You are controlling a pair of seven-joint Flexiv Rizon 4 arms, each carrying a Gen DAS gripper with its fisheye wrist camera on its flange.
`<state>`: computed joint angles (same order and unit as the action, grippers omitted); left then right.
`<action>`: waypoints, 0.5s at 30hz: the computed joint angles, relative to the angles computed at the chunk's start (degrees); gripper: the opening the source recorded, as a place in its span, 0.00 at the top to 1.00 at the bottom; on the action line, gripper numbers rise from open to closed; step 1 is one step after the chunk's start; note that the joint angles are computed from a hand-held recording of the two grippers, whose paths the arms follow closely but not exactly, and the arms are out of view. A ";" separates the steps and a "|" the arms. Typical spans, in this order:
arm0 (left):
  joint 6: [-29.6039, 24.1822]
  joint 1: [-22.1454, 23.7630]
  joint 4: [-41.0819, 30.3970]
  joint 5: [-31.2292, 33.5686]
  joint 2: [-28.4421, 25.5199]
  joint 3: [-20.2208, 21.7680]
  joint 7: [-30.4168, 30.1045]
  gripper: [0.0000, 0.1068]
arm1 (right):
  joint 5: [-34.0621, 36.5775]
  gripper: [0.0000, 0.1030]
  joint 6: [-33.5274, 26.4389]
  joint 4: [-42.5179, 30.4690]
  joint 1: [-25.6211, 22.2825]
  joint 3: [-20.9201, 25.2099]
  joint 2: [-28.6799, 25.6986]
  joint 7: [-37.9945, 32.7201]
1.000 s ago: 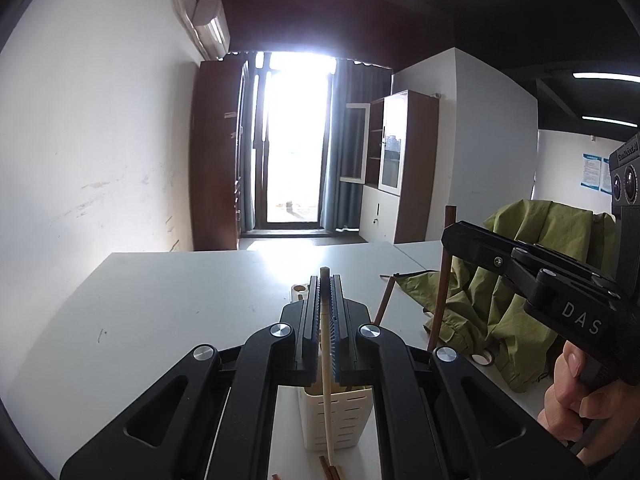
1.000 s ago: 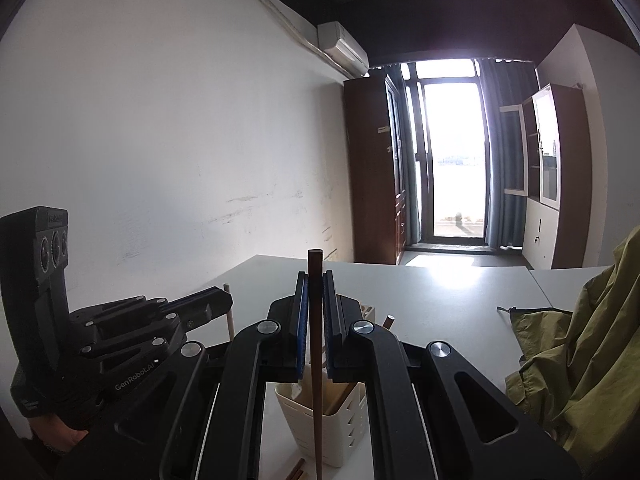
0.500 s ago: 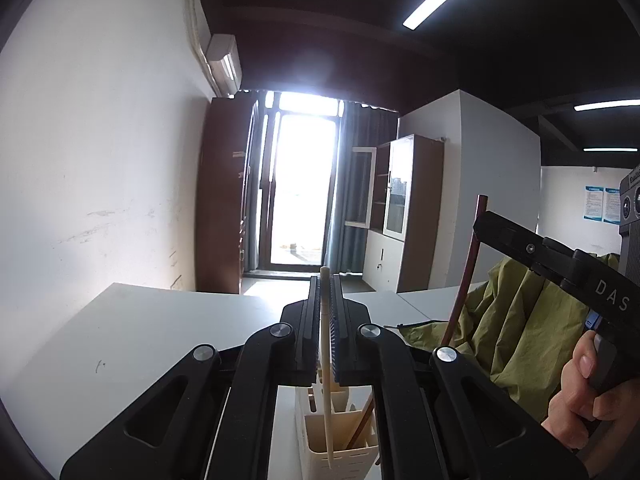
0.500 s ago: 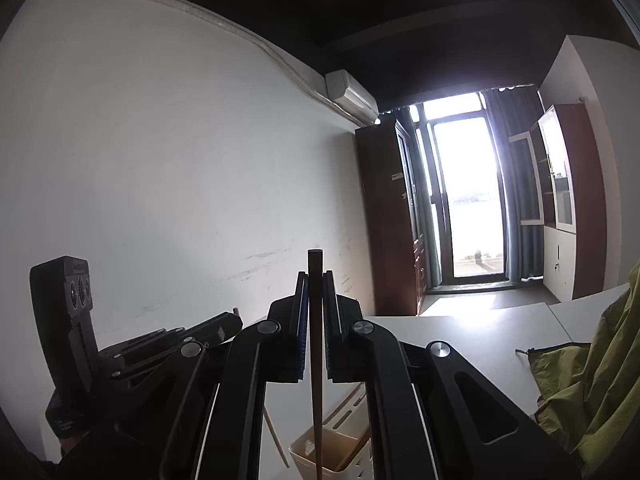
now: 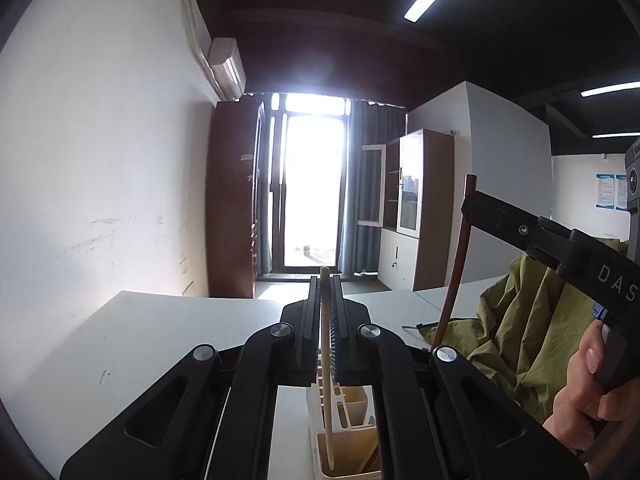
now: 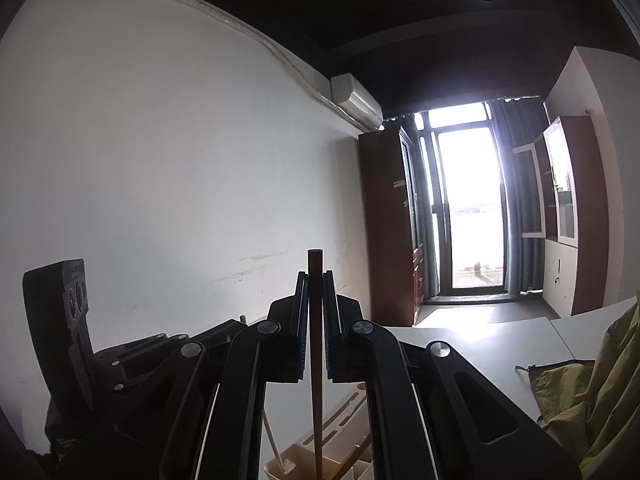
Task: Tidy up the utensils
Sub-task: 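Lower light chopstick into holder and open left tool while right tool releases dark one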
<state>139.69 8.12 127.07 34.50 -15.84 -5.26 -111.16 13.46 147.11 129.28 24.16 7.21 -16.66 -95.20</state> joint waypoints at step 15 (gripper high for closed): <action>-5.92 1.16 0.36 1.92 -0.28 -1.27 0.88 0.96 | 2.78 0.93 -6.77 0.49 1.07 -0.93 -0.19 0.47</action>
<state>133.77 9.28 127.43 36.42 -16.12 -6.52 -110.29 16.25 140.34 129.76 25.23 6.29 -16.85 -94.73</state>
